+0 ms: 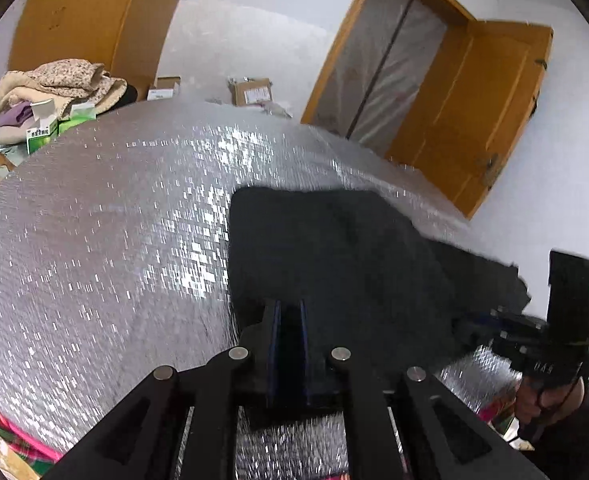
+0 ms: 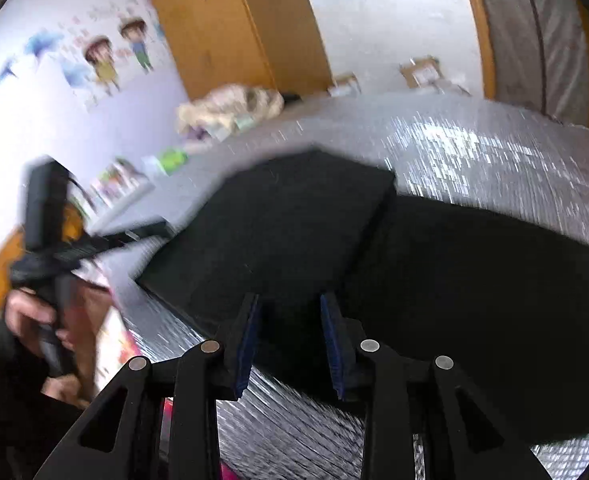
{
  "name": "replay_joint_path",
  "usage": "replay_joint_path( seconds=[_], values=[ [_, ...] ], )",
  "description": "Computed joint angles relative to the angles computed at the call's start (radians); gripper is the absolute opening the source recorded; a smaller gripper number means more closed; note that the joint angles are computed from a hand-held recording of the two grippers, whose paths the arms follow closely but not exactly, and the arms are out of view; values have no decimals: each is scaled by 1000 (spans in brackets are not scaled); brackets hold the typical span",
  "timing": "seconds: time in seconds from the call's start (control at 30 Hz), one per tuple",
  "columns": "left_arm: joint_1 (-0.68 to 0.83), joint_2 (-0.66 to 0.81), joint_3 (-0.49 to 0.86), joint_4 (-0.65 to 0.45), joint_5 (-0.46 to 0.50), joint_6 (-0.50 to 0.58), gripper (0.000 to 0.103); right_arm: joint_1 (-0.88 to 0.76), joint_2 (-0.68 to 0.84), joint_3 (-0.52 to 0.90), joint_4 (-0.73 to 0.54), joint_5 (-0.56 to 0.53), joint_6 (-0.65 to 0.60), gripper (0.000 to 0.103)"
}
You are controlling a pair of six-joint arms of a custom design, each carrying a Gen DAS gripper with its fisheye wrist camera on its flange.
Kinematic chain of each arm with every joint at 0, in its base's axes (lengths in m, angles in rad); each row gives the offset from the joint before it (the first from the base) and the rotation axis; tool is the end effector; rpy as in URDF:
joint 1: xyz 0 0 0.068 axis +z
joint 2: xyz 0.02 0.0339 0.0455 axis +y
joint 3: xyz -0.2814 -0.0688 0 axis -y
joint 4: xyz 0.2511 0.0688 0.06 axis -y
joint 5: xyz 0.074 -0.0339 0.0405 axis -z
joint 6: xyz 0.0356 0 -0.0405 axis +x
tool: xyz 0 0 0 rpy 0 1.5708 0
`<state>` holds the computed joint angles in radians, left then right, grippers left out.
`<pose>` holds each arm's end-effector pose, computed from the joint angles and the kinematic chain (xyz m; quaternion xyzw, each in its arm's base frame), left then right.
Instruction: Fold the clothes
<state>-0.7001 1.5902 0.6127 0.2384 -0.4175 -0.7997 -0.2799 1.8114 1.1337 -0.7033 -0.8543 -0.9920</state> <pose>0.2344 -0.1786 0.1484 -0.1282 0.8896 -0.1306 0.4184 0.3329 -0.0678 0.1805 -0.3526 0.8355 0.2806 0.3143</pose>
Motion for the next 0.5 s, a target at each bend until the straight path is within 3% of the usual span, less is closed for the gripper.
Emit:
replay_joint_path(
  seconds=[0.2, 0.33, 0.5],
  values=[
    [-48, 21, -13, 24, -72, -23, 10, -7, -30, -83, 122, -4, -6, 32],
    [-80, -1, 17, -73, -144, -55, 12, -14, -10, -89, 142, -30, 12, 32],
    [-85, -33, 7, -113, -183, -111, 37, -4, -6, -90, 153, -36, 35, 32]
  ],
)
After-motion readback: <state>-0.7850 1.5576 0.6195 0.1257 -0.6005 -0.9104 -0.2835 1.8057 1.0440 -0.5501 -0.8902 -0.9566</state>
